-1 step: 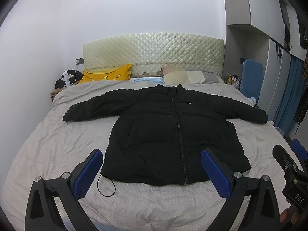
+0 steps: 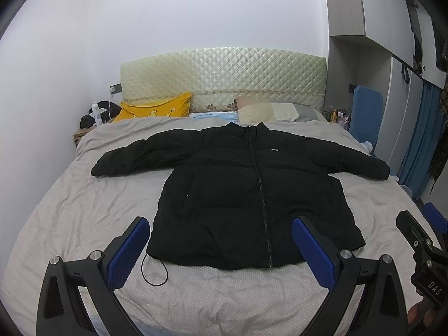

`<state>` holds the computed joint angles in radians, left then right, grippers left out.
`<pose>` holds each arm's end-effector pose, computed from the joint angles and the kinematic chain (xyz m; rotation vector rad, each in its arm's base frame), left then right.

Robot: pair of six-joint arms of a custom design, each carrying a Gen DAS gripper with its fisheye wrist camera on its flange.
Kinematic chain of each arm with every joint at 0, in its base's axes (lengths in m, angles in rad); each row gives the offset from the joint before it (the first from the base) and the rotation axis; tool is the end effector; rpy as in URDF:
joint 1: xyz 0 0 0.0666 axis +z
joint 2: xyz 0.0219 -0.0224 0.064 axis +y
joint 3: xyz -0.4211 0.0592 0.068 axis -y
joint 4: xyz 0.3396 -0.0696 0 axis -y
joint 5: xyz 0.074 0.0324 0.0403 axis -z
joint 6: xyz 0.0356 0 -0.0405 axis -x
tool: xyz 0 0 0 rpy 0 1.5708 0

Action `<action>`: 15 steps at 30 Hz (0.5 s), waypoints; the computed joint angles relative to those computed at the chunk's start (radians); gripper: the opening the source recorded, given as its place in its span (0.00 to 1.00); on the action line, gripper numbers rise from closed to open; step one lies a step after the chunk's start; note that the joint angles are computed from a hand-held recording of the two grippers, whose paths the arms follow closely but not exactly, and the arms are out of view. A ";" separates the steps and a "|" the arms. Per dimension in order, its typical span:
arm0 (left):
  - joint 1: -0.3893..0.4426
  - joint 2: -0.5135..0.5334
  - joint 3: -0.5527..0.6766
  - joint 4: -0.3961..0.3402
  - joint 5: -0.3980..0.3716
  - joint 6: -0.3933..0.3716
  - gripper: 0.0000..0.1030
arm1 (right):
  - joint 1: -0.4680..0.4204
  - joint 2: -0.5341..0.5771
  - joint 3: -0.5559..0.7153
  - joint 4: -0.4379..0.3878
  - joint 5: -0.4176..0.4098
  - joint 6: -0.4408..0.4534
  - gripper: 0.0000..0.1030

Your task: Fold large clothes

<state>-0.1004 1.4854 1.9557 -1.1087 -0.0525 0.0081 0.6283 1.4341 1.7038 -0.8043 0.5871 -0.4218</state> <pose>0.4422 -0.0431 0.6444 0.0727 2.2070 -0.0024 0.3745 0.2472 0.5945 0.1353 2.0046 0.0479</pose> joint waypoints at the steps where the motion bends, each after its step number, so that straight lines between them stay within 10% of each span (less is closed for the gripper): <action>1: 0.001 0.001 0.001 -0.001 0.002 0.000 1.00 | 0.000 0.000 -0.001 0.000 0.001 0.001 1.00; 15: 0.013 0.002 -0.004 -0.002 0.017 0.000 1.00 | 0.000 0.002 0.004 -0.008 -0.002 -0.002 1.00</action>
